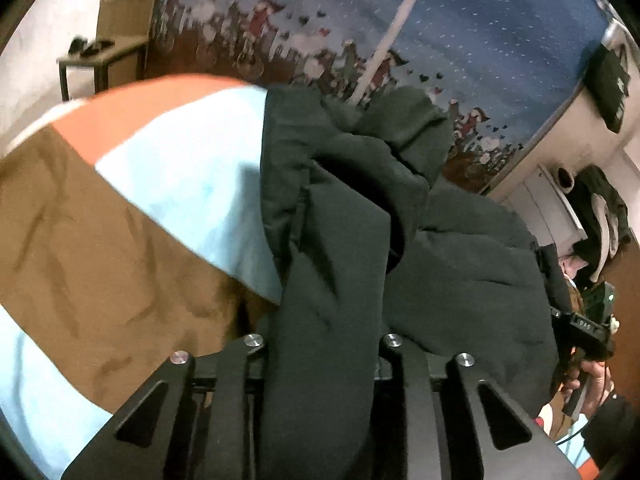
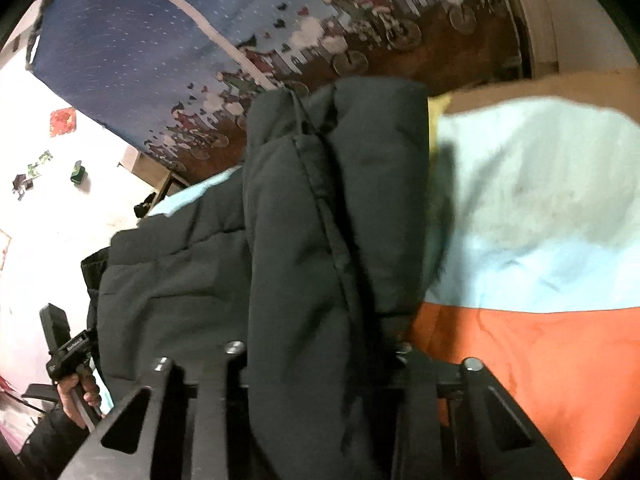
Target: Fold large clothes
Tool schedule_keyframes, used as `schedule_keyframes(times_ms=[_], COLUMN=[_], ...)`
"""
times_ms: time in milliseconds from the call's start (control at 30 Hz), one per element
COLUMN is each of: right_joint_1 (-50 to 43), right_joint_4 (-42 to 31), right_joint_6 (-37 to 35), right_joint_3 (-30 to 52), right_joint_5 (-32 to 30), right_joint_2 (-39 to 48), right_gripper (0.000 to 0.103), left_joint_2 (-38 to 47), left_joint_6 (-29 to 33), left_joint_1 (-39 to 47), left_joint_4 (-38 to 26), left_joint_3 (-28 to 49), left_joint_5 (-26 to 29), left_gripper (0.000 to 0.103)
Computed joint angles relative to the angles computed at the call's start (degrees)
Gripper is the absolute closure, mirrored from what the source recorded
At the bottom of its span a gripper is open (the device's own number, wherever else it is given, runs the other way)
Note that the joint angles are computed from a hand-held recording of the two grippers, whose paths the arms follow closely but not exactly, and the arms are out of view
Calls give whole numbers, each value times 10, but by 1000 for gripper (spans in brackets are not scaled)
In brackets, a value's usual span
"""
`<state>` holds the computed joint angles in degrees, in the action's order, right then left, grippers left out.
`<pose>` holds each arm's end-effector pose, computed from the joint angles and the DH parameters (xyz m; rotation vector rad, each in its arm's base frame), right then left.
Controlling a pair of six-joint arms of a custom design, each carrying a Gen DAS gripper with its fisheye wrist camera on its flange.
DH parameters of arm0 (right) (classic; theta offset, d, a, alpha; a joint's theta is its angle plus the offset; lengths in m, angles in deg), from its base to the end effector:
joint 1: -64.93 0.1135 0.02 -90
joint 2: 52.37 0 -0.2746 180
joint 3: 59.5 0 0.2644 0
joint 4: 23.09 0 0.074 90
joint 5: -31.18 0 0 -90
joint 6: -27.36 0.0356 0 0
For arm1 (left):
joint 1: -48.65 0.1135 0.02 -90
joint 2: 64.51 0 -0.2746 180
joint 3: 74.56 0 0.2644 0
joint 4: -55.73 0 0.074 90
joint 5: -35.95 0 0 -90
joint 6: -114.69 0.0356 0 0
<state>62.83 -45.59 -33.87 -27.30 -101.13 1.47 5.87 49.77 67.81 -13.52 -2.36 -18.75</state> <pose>0.1765 0.0175 0.1678 0.2499 2.3239 1.0936 0.2255 0.0566 0.2854 0.2876 2.4882 -0.5490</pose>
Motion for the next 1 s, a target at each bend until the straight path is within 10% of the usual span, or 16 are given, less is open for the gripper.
schedule_keyframes(times_ms=[300,600,1000], right_joint_1=[-10,80,18], right_joint_4=[-167,-276,-261], right_joint_6=[-4,3,-32], right_joint_3=[47,103,45], right_joint_5=[-11,59,13], right_joint_2=[-184,-281,-241], right_gripper=[79,80,79], left_joint_2=[-88,-93,20], left_joint_6=[-59,31,7], left_joint_1=[-55,0,-48], left_joint_4=[-39,-151,-46], left_joint_3=[15,84,28], left_joint_5=[2,46,-66], left_gripper=[91,94,73])
